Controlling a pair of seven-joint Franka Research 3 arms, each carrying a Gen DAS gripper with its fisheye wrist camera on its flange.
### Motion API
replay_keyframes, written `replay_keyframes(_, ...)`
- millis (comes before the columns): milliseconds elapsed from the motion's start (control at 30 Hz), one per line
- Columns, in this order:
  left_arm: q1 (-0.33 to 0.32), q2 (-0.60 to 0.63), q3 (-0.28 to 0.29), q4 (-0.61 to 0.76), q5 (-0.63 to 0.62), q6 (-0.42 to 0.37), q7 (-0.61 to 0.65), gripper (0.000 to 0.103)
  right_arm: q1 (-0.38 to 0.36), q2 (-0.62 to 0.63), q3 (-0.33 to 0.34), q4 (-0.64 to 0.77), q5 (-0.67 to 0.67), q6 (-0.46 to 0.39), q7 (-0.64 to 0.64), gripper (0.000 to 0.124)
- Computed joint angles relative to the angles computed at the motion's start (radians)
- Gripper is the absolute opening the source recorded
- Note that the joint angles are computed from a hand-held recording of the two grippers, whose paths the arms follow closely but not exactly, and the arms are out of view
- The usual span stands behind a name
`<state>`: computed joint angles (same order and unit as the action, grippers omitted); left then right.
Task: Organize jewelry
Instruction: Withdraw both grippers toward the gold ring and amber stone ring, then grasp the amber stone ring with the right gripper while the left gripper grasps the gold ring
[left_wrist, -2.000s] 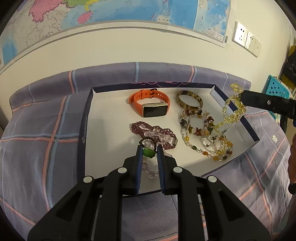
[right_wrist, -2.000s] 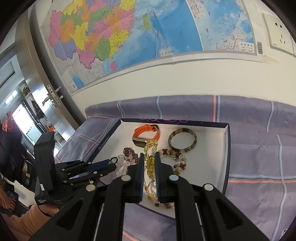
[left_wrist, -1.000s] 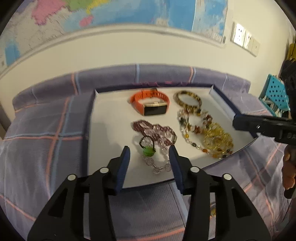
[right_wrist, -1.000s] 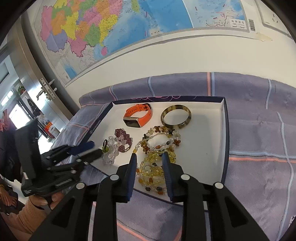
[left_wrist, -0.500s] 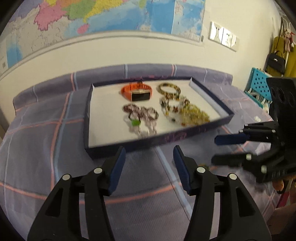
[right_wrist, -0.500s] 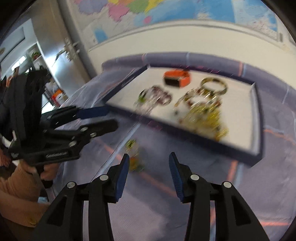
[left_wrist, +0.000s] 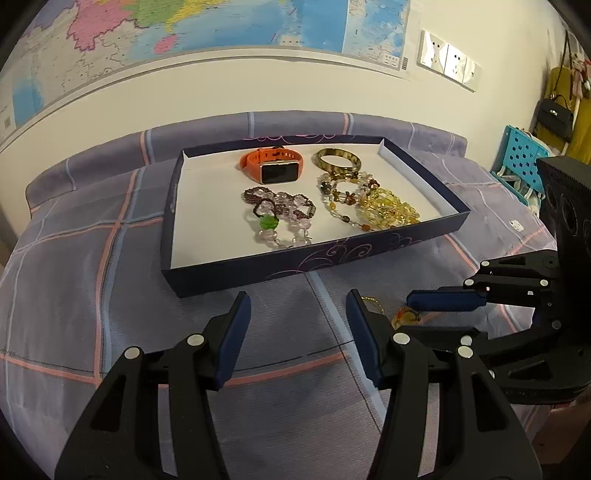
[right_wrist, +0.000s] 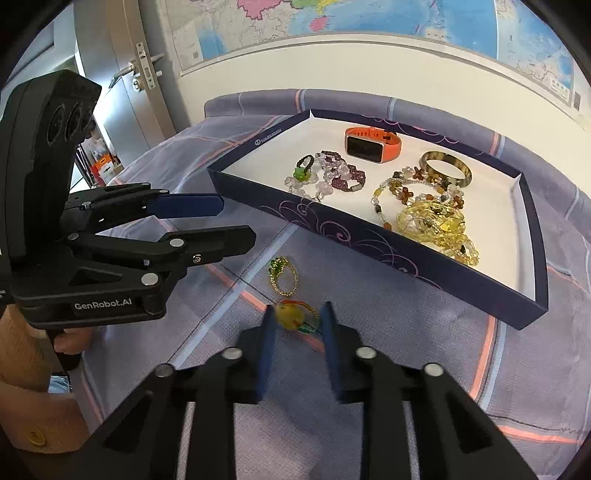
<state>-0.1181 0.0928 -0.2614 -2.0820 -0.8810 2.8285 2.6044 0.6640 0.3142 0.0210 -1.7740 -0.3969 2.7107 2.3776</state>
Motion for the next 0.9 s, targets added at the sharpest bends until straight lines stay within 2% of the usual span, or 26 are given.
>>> replay_keyframes(167, 0.000, -0.003, -0.003, 0.001, -0.011, -0.026, 0.025, 0.053, -0.011, -0.015, 0.003, -0.022, 0.016, 0.019, -0.004, 0.015)
replay_keyframes(467, -0.022, -0.014, 0.004, -0.001, -0.041, -0.106, 0.107, 0.050, -0.030, -0.090, -0.006, -0.128, -0.018, 0.069, 0.093, 0.015)
replay_keyframes(567, -0.031, 0.002, 0.004, 0.016, -0.002, -0.130, 0.080, 0.045, -0.043, -0.112, -0.002, -0.158, -0.037, 0.080, 0.131, 0.015)
replay_keyframes(667, -0.035, 0.027, 0.004, 0.041, 0.069, -0.158, 0.011, 0.033, -0.057, -0.128, 0.006, -0.180, -0.048, 0.094, 0.156, 0.015)
replay_keyframes(800, -0.025, 0.035, -0.009, 0.046, 0.093, -0.159, -0.019, 0.030, -0.071, -0.134, 0.017, -0.189, -0.059, 0.101, 0.165, 0.015)
replay_keyframes(900, -0.023, 0.032, -0.014, 0.039, 0.105, -0.148, -0.032, 0.022, -0.079, -0.135, 0.022, -0.194, -0.060, 0.110, 0.168, 0.015)
